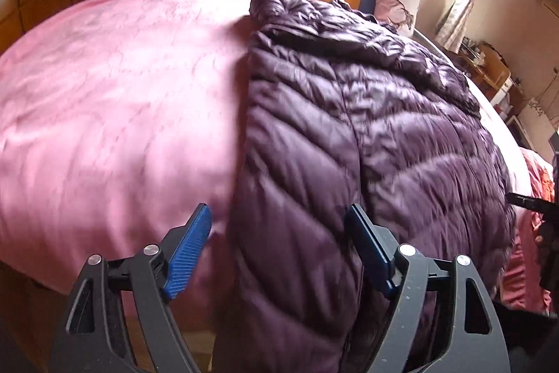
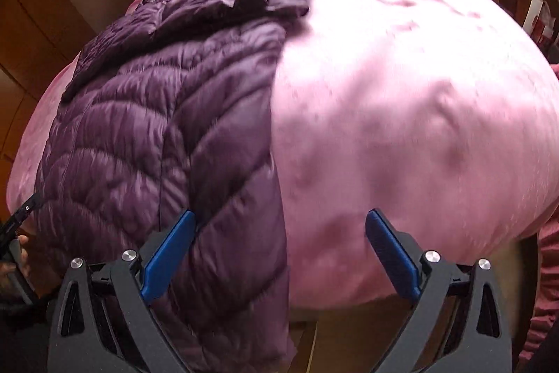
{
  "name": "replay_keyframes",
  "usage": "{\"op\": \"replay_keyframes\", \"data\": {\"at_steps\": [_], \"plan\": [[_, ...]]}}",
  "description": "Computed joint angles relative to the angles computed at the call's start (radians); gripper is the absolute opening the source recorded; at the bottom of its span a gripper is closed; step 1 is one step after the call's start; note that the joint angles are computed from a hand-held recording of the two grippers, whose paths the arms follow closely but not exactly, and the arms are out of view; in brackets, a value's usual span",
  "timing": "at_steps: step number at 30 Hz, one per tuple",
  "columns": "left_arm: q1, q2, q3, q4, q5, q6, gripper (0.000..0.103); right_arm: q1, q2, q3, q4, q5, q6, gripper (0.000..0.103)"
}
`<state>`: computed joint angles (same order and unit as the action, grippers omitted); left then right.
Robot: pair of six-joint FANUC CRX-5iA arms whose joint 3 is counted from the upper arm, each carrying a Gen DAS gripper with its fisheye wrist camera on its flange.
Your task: Fold large clothes
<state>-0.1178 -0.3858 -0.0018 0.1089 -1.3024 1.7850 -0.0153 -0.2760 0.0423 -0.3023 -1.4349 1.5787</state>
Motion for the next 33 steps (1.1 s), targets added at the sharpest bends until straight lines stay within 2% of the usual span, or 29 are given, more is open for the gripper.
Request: {"op": "replay_keyframes", "data": {"at_steps": [2, 5, 6, 7, 8, 9, 10, 11, 12, 15, 20, 24, 28, 33], "plan": [[0.019, -0.022, -0.020, 0.032, -0.030, -0.019, 0.077, -0.055, -0.014, -0.005, -0.077, -0.064, 0.031, 0.084], [0.080, -0.060, -0.090, 0.144, -0.075, -0.075, 0.074, -0.097, -0.025, -0.020, -0.156, -0.114, 0.062, 0.076], [0.107, -0.072, -0.126, 0.204, -0.085, -0.107, 0.071, -0.099, -0.023, -0.024, -0.171, -0.126, 0.071, 0.072], [0.123, -0.077, -0.151, 0.250, -0.093, -0.129, 0.068, -0.086, -0.023, -0.031, -0.171, -0.131, 0.072, 0.063], [0.133, -0.079, -0.169, 0.281, -0.103, -0.144, 0.059, -0.074, -0.021, -0.033, -0.172, -0.140, 0.080, 0.056], [0.136, -0.080, -0.185, 0.310, -0.107, -0.164, 0.045, -0.060, -0.020, -0.031, -0.174, -0.150, 0.094, 0.043], [0.138, -0.080, -0.194, 0.331, -0.108, -0.186, 0.038, -0.040, -0.027, -0.032, -0.165, -0.154, 0.106, 0.033], [0.140, -0.079, -0.197, 0.347, -0.108, -0.208, 0.022, -0.028, -0.026, -0.022, -0.163, -0.163, 0.124, 0.028], [0.141, -0.076, -0.192, 0.356, -0.116, -0.230, 0.014, -0.020, -0.028, -0.009, -0.164, -0.177, 0.140, 0.019], [0.186, -0.080, -0.189, 0.434, -0.140, -0.296, 0.010, -0.048, -0.023, 0.058, -0.219, -0.223, 0.178, 0.009], [0.334, -0.123, -0.246, 0.696, -0.114, -0.403, 0.008, -0.211, -0.003, 0.195, -0.465, -0.266, 0.208, 0.007], [0.345, -0.102, -0.244, 0.838, -0.004, -0.442, 0.007, -0.307, 0.028, 0.256, -0.627, -0.222, 0.179, 0.007], [0.295, -0.016, -0.202, 0.895, 0.092, -0.477, 0.007, -0.259, 0.077, 0.290, -0.600, -0.119, 0.124, 0.007], [0.250, 0.102, -0.126, 0.893, 0.167, -0.483, 0.007, -0.228, 0.180, 0.369, -0.561, -0.034, 0.032, 0.007]]}}
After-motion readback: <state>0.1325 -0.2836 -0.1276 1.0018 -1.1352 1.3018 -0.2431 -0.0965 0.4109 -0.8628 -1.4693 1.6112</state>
